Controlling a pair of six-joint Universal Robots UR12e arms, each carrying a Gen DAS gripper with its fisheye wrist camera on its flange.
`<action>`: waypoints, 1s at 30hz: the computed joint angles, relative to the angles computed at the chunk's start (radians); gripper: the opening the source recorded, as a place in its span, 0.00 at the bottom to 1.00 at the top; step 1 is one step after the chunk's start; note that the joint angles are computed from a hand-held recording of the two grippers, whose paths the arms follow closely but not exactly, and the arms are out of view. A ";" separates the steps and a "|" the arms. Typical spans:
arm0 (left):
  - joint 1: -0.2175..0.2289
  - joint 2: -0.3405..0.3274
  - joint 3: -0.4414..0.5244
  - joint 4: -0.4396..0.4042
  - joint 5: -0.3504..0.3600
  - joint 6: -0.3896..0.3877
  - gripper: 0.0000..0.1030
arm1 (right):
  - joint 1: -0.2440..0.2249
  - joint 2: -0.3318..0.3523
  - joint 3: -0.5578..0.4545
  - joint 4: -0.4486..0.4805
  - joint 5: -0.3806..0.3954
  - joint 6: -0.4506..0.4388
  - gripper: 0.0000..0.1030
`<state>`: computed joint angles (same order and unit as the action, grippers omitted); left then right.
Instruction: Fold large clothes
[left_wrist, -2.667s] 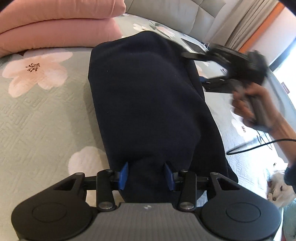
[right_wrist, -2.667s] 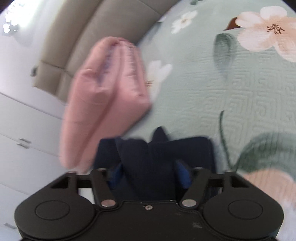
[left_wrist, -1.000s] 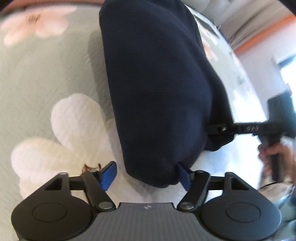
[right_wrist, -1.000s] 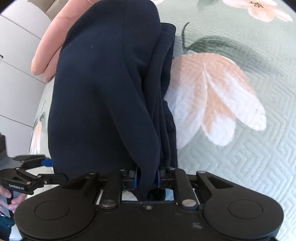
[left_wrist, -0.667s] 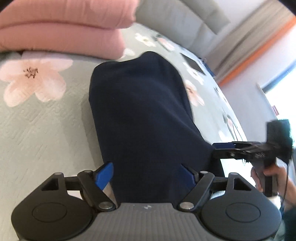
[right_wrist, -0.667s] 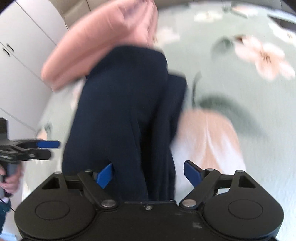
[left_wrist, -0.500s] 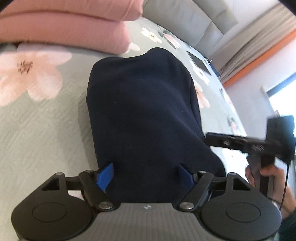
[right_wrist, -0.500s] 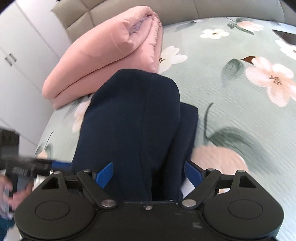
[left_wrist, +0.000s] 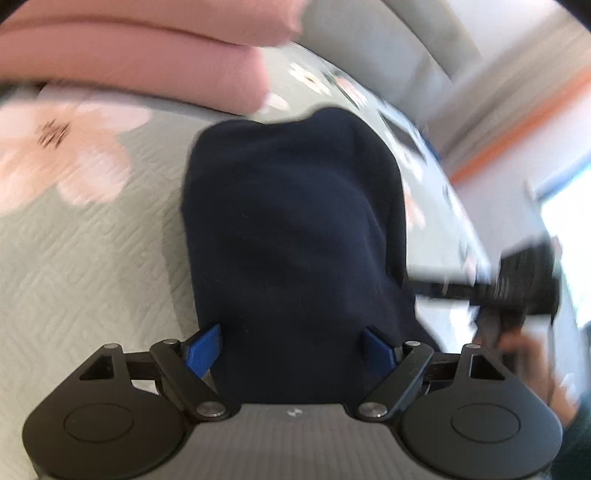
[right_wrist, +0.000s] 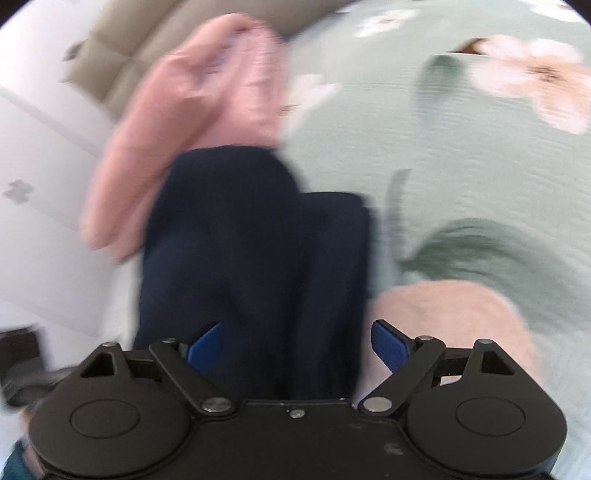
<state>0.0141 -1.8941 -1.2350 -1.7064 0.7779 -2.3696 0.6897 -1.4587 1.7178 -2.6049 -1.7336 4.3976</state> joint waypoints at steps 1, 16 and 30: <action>0.003 -0.004 0.002 -0.010 -0.013 -0.016 0.82 | -0.005 0.005 -0.011 0.048 0.027 -0.026 0.99; -0.004 -0.029 0.051 -0.076 -0.042 0.012 0.70 | -0.013 0.039 0.128 -0.403 0.072 0.251 0.74; 0.046 -0.001 0.055 -0.098 -0.108 -0.004 0.67 | 0.011 0.003 0.048 -0.103 0.033 0.173 0.66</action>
